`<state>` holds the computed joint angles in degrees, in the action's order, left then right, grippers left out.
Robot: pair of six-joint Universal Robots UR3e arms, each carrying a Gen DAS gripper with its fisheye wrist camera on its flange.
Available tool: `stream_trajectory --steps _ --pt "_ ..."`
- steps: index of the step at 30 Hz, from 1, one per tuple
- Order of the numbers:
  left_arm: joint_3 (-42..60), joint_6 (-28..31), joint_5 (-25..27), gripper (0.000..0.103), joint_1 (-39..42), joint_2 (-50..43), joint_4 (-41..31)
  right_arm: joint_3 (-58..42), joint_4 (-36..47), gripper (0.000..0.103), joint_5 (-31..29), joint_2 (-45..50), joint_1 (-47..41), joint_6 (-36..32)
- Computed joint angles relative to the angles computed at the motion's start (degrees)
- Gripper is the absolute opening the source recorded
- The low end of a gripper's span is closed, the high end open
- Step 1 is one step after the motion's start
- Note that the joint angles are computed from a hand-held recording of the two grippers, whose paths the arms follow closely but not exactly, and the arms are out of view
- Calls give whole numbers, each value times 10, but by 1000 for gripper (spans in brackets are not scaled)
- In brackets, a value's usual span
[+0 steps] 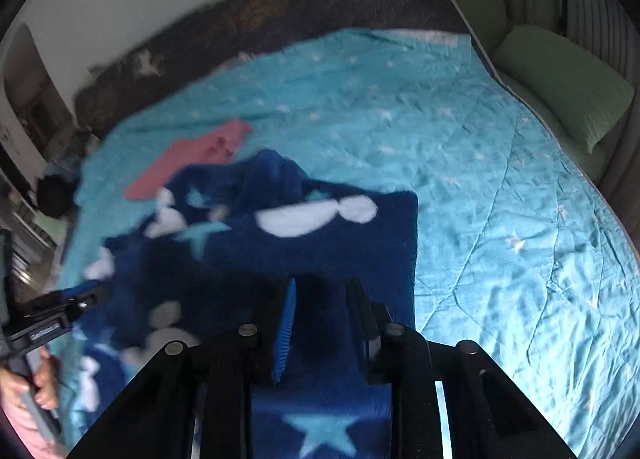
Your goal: Fold small clothes
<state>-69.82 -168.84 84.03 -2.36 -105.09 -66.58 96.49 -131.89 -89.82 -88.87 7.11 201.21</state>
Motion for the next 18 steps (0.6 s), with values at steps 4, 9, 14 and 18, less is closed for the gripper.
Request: stream_trajectory --steps 4,9,14,18 --pt "-87 49 -71 43 51 38 55 106 -111 24 32 -10 -24 -28" --pt "-112 62 -67 46 47 107 46 104 -52 27 19 -82 -9 -29" --pt "-237 127 -112 62 109 262 45 190 -17 36 8 -226 8 -44" --pt "-328 257 -178 69 221 435 -81 269 68 37 6 -375 10 -48"
